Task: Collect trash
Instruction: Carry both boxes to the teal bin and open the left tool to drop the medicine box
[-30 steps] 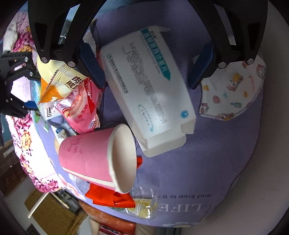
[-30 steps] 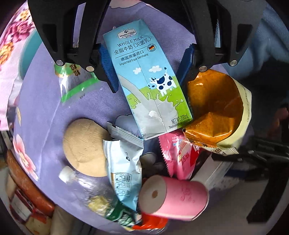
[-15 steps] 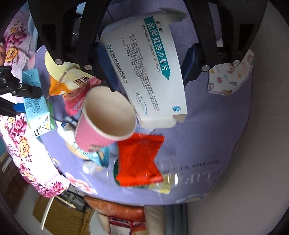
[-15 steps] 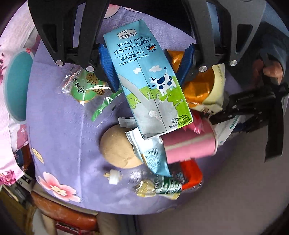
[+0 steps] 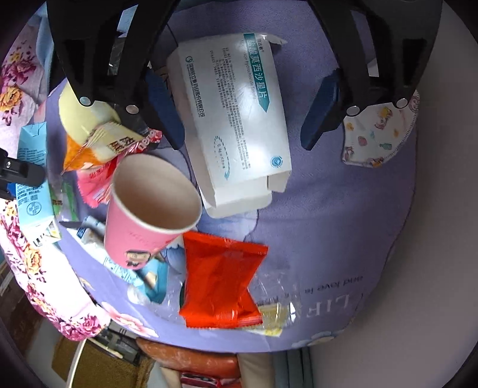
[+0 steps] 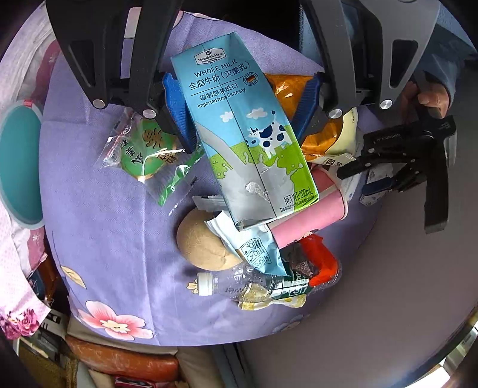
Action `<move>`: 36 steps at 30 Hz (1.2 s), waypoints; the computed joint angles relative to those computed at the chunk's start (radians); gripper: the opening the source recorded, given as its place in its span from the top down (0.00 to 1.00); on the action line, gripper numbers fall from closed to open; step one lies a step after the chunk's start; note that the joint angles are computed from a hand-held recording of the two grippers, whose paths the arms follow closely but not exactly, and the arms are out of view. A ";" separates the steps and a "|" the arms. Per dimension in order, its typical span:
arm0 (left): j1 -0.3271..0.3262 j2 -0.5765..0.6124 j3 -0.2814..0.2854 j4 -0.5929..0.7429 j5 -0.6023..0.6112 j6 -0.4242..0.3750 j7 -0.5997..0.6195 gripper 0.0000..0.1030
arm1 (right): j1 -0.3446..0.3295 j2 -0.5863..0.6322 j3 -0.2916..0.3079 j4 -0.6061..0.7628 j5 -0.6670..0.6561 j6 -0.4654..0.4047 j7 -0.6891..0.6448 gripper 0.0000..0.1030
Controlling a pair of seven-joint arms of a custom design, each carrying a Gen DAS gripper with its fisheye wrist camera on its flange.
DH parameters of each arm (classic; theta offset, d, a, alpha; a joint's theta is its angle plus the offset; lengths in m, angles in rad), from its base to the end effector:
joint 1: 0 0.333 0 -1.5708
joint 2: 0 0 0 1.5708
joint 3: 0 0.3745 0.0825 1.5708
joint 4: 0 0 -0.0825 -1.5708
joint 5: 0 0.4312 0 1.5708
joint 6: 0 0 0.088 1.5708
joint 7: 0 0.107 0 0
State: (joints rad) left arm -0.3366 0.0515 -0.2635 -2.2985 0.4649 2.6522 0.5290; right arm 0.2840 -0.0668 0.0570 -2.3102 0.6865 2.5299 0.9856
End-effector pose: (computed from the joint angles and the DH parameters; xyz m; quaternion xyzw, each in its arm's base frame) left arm 0.4723 -0.3371 0.3816 -0.7153 0.6701 -0.1531 0.1260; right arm 0.5291 0.1809 0.4284 -0.8069 0.5277 0.0346 0.2633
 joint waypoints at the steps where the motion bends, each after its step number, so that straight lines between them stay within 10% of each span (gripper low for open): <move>1: 0.002 0.009 -0.003 0.001 -0.029 -0.001 0.033 0.22 | 0.001 0.007 0.000 0.004 0.006 0.001 -0.001 0.41; 10: -0.011 0.040 -0.007 0.007 -0.072 -0.028 0.097 0.14 | 0.002 0.018 0.004 0.013 0.016 -0.010 0.024 0.41; 13: -0.018 0.031 0.003 -0.001 -0.009 -0.007 0.042 0.35 | 0.004 0.017 0.007 0.011 0.023 0.004 0.026 0.41; 24: 0.014 -0.096 -0.005 0.002 0.181 0.021 -0.156 0.35 | 0.002 -0.021 -0.012 0.013 0.130 0.035 -0.020 0.41; 36: -0.065 0.182 -0.040 0.407 0.084 0.067 0.087 0.35 | -0.086 -0.076 -0.092 0.012 0.258 0.147 -0.049 0.41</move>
State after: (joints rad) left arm -0.4020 0.2331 -0.3031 -1.8916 0.5489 2.7192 0.6165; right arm 0.1982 -0.1428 -0.0352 -2.2978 0.9445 2.6774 0.9362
